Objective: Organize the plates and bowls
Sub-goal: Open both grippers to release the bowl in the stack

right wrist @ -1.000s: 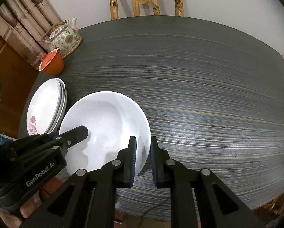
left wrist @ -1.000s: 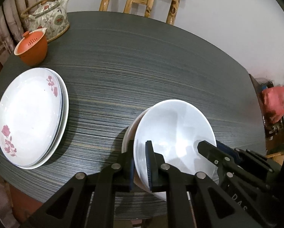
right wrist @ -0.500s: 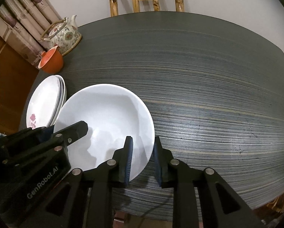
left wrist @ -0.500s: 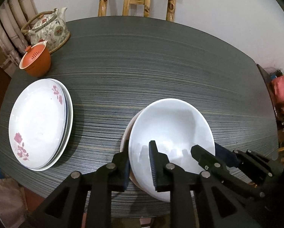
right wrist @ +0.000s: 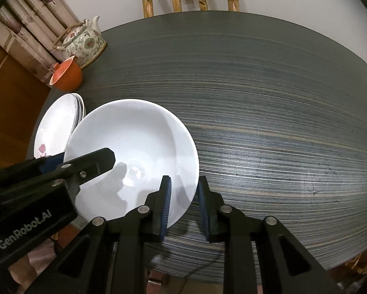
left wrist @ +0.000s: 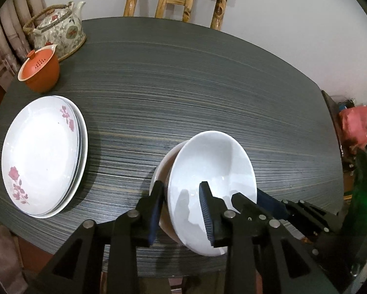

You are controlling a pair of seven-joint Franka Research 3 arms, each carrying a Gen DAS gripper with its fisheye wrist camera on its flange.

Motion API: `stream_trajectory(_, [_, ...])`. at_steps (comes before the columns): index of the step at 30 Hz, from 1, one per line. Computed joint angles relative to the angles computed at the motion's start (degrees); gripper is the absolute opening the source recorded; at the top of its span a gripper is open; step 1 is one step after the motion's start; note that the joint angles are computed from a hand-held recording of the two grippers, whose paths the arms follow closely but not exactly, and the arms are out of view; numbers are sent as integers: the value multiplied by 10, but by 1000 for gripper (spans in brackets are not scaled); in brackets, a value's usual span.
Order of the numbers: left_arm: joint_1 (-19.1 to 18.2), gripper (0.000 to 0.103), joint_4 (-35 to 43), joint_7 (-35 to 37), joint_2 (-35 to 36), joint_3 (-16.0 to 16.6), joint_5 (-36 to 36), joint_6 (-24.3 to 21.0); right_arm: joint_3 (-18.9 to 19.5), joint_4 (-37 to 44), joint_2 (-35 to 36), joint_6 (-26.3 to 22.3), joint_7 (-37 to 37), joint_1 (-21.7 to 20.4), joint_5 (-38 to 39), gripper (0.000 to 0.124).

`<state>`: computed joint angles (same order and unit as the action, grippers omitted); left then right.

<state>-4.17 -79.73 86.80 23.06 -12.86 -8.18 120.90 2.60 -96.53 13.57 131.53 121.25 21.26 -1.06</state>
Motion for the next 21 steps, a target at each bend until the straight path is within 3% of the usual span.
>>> stream_trajectory(12, [-3, 30, -1, 43, -4, -1, 13, -3, 1, -1, 4, 0, -1, -1, 11, 22])
stream_trajectory(21, [-10, 30, -6, 15, -14, 12, 47, 5, 1, -10, -4, 7, -7, -5, 20, 22])
